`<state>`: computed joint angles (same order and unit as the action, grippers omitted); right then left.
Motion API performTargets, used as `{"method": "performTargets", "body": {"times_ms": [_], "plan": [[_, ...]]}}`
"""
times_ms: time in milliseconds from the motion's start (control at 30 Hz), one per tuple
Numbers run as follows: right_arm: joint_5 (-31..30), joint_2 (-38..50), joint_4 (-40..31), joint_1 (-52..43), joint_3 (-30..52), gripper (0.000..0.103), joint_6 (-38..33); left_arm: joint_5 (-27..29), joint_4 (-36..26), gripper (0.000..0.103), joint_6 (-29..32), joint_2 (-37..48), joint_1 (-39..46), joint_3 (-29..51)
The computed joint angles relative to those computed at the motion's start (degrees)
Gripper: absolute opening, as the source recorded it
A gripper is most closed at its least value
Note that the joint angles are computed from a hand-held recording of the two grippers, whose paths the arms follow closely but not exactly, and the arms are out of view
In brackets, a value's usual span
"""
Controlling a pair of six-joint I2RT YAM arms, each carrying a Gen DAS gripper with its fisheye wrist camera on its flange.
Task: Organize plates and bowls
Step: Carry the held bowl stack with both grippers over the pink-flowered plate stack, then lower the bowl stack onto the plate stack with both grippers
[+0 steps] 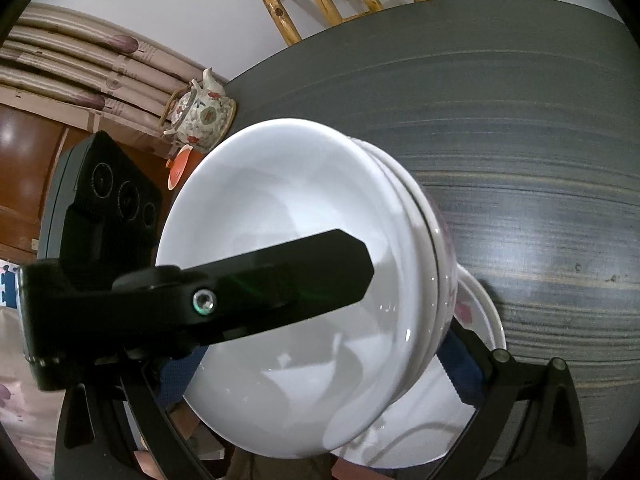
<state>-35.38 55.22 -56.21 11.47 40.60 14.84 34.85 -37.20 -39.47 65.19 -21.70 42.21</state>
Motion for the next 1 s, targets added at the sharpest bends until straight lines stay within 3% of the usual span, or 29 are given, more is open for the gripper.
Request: {"method": "performTargets", "body": {"times_ms": [667, 767, 933, 1000], "plan": [[2.58, -12.74, -5.18, 6.49, -3.99, 0.103, 7.66, -0.96, -7.41, 0.102, -2.37, -16.58, -3.50, -8.22], [3.03, -13.62, -5.26, 7.59, -4.63, 0.103, 8.61, -2.53, -6.87, 0.103, -6.26, -19.66, -7.24, -9.94], [3.05, -14.43, -4.54, 8.34, -6.16, 0.103, 9.92, -2.93, -8.15, 0.103, -7.27, -22.56, -8.20, -11.89], [2.84, -14.44, -4.33, 8.23, -6.63, 0.103, 9.72, -3.03, -5.80, 0.103, -7.40, -19.65, -8.39, -11.35]]}}
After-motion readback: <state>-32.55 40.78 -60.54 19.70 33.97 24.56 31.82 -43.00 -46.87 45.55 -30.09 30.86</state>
